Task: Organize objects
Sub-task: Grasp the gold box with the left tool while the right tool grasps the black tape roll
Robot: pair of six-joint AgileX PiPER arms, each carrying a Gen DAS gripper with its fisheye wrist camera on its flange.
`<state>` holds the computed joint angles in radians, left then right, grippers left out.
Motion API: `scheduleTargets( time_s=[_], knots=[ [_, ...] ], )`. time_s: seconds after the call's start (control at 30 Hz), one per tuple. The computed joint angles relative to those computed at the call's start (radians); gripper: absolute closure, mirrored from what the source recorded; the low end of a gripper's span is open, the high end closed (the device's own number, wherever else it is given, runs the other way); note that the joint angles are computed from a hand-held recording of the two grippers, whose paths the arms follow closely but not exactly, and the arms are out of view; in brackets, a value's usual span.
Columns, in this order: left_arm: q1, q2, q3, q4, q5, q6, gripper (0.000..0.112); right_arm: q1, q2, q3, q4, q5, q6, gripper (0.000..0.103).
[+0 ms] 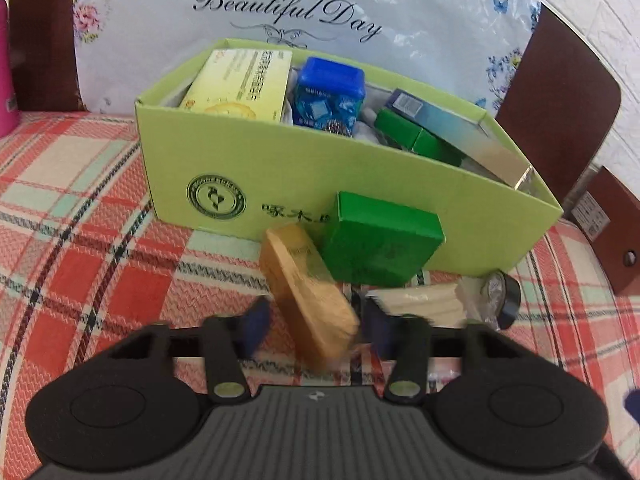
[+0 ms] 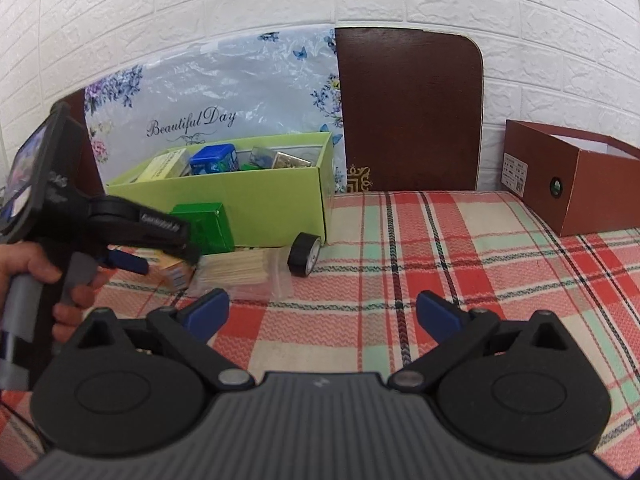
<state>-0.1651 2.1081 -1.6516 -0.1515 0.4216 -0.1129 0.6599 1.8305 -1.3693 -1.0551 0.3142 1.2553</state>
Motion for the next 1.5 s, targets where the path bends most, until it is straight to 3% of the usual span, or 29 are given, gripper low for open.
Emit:
scheduleTargets(
  time_s=[0.07,0.13,0.27,0.4,0.47,0.57,0.6,0.67,0.7,0.73,0.83,0.97,1.13,1.3,1.4,1.43,1.5],
  knots=[
    [0.017,-0.029,0.033,-0.027,0.011,0.064,0.075,-0.003,0.051,-0.069,0.061,0.015,-0.071,0.014],
    [0.031,-0.063,0.083,-0.009,0.002,0.073,0.075,-0.013,0.117,-0.17,0.2,0.038,-0.208,0.026],
    [0.049,-0.114,0.173,-0.002,-0.043,0.086,0.074,-0.036,0.266,-0.4,0.455,0.09,-0.444,0.041],
    [0.049,-0.119,0.187,0.023,-0.094,0.048,0.049,-0.034,0.428,-0.663,0.574,0.212,-0.593,0.052],
    [0.042,-0.11,0.172,0.052,-0.103,0.044,0.049,-0.036,0.499,-0.785,0.613,0.276,-0.638,0.055],
    [0.039,-0.076,0.119,0.039,-0.085,0.086,0.049,-0.051,0.571,-0.91,0.689,0.337,-0.704,0.08],
    [0.04,-0.063,0.1,0.037,-0.073,0.092,0.049,-0.057,0.57,-0.909,0.699,0.338,-0.697,0.085],
    [0.048,-0.041,0.07,0.0,-0.041,0.123,0.059,-0.059,0.514,-0.808,0.644,0.286,-0.616,0.085],
    [0.057,-0.037,0.065,-0.058,-0.025,0.179,0.074,-0.059,0.473,-0.737,0.602,0.251,-0.573,0.085],
    [0.066,-0.036,0.066,-0.113,-0.009,0.232,0.08,-0.058,0.427,-0.657,0.559,0.207,-0.527,0.085],
    [0.062,-0.074,0.122,-0.126,-0.026,0.266,0.088,-0.067,0.288,-0.448,0.543,0.117,-0.511,0.085],
    [0.065,-0.153,0.236,-0.264,-0.029,0.423,0.088,-0.084,0.152,-0.253,0.817,0.041,-0.766,0.085],
    [0.039,-0.231,0.369,-0.316,-0.069,0.483,0.088,-0.049,0.079,-0.124,0.813,0.022,-0.757,0.085],
    [0.013,-0.219,0.354,-0.209,-0.087,0.373,0.086,-0.034,0.076,-0.109,0.81,0.028,-0.744,0.085],
    [0.002,-0.202,0.329,-0.142,-0.088,0.3,0.074,-0.033,0.077,-0.106,0.808,0.025,-0.748,0.085],
    [-0.003,-0.199,0.328,-0.106,-0.096,0.264,0.065,-0.03,0.076,-0.103,0.79,0.025,-0.729,0.084],
    [-0.013,-0.194,0.327,-0.032,-0.112,0.194,0.059,-0.021,0.066,-0.079,0.731,0.004,-0.683,0.08]
  ],
)
